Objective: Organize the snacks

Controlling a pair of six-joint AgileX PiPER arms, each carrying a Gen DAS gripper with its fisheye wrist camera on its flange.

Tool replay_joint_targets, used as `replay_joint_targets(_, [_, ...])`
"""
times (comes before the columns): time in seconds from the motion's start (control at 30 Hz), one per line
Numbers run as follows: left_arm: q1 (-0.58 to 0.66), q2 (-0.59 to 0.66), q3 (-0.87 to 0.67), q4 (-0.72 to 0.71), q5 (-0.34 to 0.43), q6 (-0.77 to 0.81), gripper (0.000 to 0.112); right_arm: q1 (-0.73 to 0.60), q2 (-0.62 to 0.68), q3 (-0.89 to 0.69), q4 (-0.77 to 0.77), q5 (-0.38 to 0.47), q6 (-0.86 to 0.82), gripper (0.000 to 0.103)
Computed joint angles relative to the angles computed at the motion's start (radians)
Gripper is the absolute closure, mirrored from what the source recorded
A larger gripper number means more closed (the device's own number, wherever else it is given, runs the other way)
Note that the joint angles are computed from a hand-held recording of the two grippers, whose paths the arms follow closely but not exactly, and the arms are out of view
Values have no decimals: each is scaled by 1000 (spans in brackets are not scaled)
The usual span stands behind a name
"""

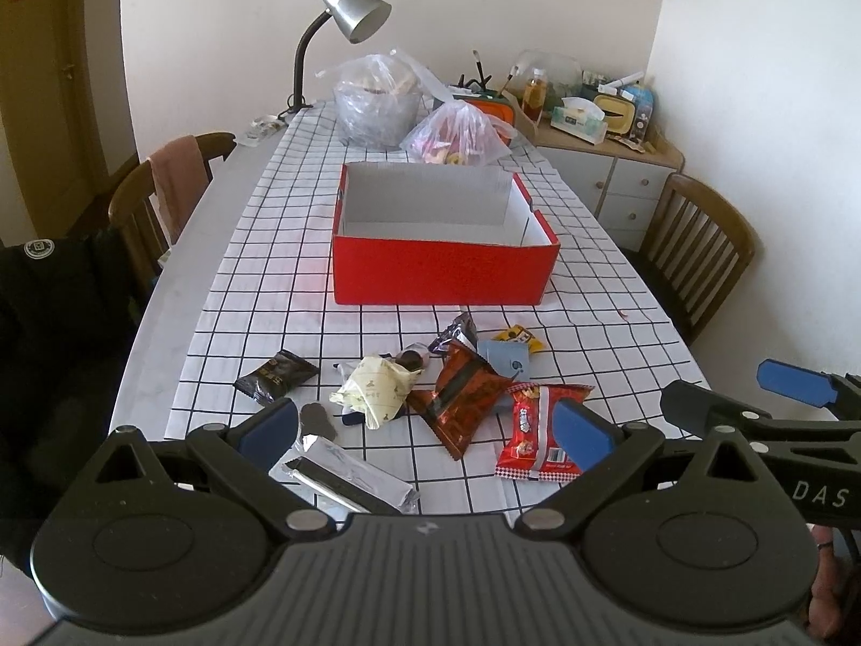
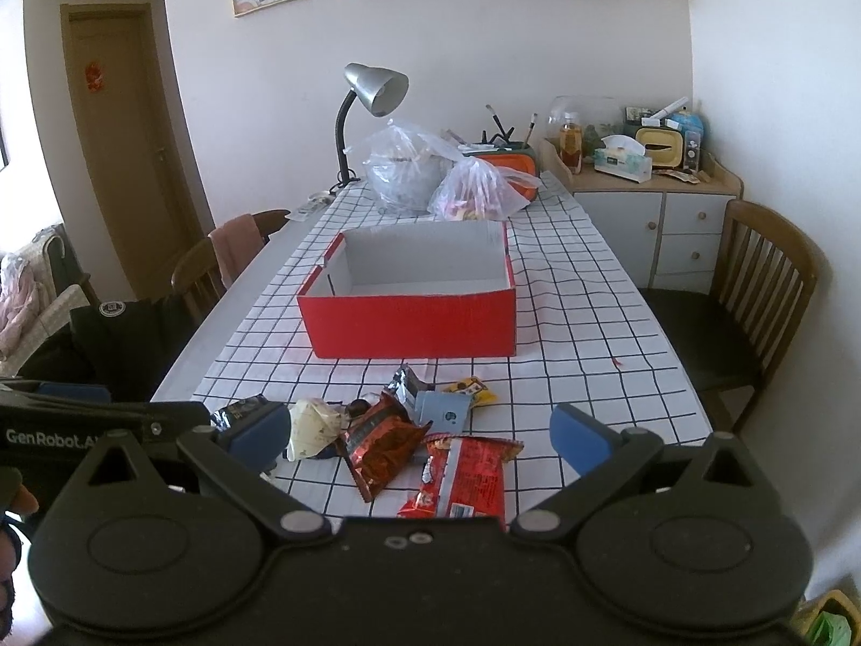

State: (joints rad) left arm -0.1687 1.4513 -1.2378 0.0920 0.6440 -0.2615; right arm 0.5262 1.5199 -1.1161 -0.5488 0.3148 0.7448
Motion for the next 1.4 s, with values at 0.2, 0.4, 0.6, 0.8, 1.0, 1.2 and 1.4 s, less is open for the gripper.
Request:
replay_joint_targets(0.2, [-4,-4,-4,7,9,-10,11,3,-5,5,-9,-7,1,0])
replay_joint_targets(0.4, [-6,-10,-2,20,12,-29,11,0,-6,2,-2,-8,-10,0])
replay_joint_targets(0.6, [-6,-9,-3,20,13,-30,11,-1,-3,1,-3,-11,-10,0])
replay_joint_targets(0.8, [-7,-3,-11,22,22,-37,11,1,0,-2,6,-10,-20,0])
replay_joint_targets(1.0, [-9,13,-23,28,31,-52,11,-13,22,-27,90,-12,-114,0])
replay_joint_targets(1.2, [0,37,-37,15,35,-45,11,-24,51,-52,172,-16,-208,0])
replay_joint_targets(1.4, [11,79,-62,3,44,-40,11,-38,98,-84,189,-7,-222,0])
